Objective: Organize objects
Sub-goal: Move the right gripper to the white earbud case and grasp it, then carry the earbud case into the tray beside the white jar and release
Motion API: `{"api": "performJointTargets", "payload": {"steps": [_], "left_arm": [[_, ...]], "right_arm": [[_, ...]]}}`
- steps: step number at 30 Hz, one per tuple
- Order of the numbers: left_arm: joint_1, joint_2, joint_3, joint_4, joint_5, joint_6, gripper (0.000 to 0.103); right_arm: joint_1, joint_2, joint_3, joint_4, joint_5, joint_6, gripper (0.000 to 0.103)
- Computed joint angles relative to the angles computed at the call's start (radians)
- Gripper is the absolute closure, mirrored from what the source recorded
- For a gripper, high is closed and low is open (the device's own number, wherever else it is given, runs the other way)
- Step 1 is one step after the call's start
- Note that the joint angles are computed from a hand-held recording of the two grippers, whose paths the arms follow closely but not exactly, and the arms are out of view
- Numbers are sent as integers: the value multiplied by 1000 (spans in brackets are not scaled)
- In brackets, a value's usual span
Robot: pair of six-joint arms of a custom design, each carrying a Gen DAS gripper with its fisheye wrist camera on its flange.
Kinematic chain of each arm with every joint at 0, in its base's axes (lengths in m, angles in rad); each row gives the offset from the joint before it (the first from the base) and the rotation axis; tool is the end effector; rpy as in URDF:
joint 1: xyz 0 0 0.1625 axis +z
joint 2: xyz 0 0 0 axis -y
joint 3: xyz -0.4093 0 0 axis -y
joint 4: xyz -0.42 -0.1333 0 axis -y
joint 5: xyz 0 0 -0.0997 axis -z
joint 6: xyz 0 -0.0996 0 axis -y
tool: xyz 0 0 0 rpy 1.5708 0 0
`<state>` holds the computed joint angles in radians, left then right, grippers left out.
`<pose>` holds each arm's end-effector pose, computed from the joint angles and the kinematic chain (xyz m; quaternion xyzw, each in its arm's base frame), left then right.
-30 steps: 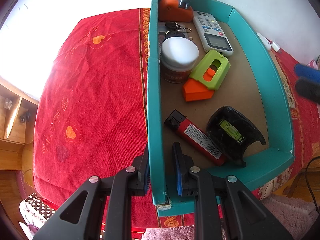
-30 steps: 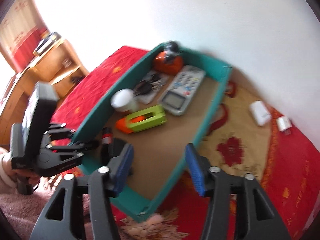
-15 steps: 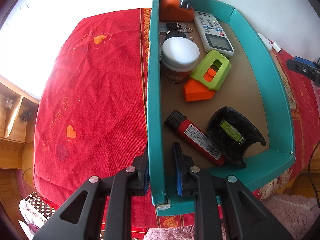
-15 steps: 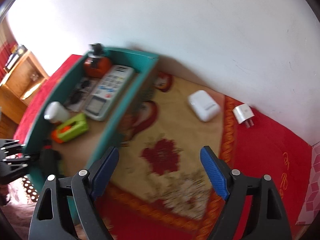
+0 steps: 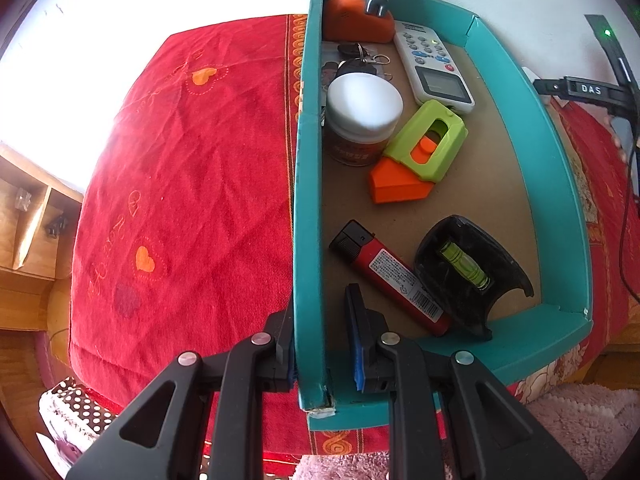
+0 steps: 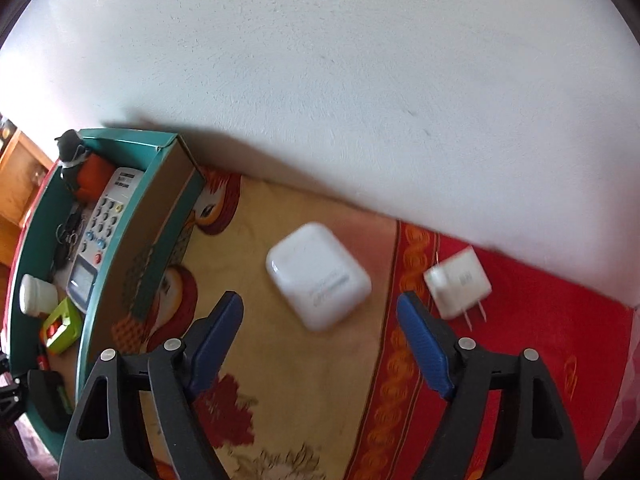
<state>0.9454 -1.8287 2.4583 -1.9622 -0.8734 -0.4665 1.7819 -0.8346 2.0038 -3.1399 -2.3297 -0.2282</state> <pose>-0.0239 -0.3700 0.2132 0.1145 0.9270 -0.0807 0.3479 0.1805 -0.5330 0.0515 0.1266 -0.9045 0.1814 0.3646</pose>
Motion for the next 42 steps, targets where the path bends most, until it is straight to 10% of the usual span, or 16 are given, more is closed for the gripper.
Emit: {"api": "performJointTargets", "payload": {"steps": [12,32,42], "left_arm": [[0,-11,5,0,2,-12,86],[-2,-11,9,-9,2,4,86],[-2,-21,11,-5,1,10,86]], "right_arm": [[-10,0,-15,27,19,-24,56],[4,84,-132,95,-46,63,58],[36,21,-1,25,7,102,59]]}}
